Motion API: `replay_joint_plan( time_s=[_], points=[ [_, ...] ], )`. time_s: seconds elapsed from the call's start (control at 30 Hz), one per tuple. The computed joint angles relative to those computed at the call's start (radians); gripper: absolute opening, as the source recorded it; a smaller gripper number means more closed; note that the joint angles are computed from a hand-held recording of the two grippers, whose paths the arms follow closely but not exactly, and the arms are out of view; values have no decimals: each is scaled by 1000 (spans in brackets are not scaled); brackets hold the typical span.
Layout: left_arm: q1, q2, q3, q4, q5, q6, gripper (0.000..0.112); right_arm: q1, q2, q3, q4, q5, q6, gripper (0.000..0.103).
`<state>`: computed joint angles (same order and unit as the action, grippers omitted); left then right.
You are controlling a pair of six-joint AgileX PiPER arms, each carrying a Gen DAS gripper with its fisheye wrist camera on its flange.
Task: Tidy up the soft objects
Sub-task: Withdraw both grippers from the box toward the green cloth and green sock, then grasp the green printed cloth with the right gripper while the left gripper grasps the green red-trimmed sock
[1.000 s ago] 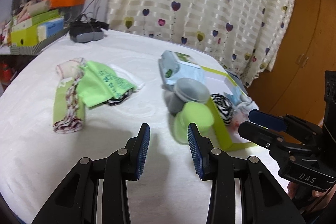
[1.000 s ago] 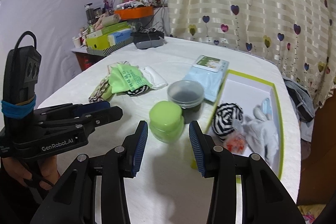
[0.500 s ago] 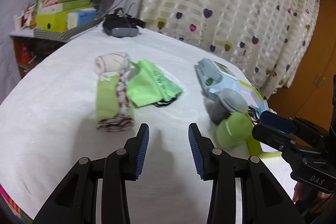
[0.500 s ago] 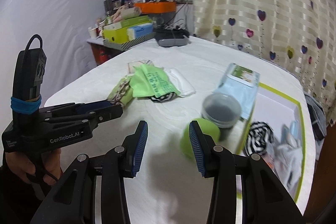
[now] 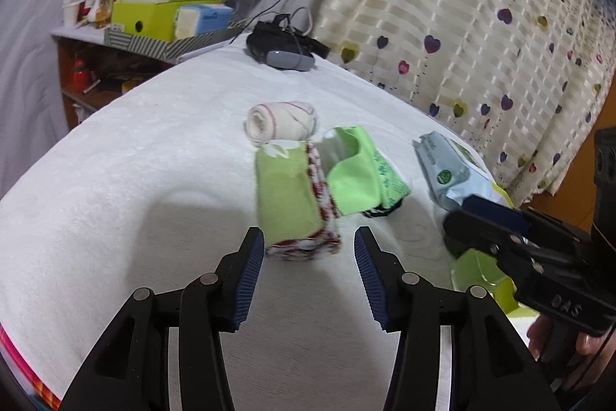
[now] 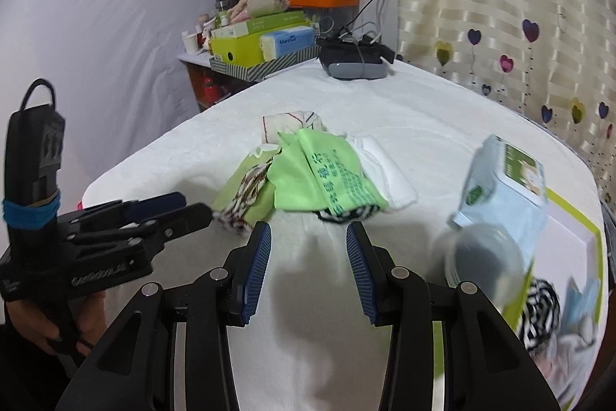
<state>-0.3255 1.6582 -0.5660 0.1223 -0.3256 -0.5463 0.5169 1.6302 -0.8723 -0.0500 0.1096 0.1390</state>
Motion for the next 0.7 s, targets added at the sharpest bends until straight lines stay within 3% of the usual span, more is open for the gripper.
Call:
replay_joint_plan(
  time_s=[0.13, 0.27, 0.5, 0.7],
  points=[
    [42, 21, -3, 99, -17, -84, 48, -4, 89, -103, 85, 27, -93, 42],
    [84, 36, -10, 181, -30, -156, 48, -4, 175, -205, 35, 65, -51, 42],
    [133, 53, -12, 293, -66, -248, 48, 15, 294, -350, -188, 139, 163, 42],
    [136, 67, -22, 343, -73, -297, 48, 19, 353, -428, -287, 216, 286, 42]
  ],
)
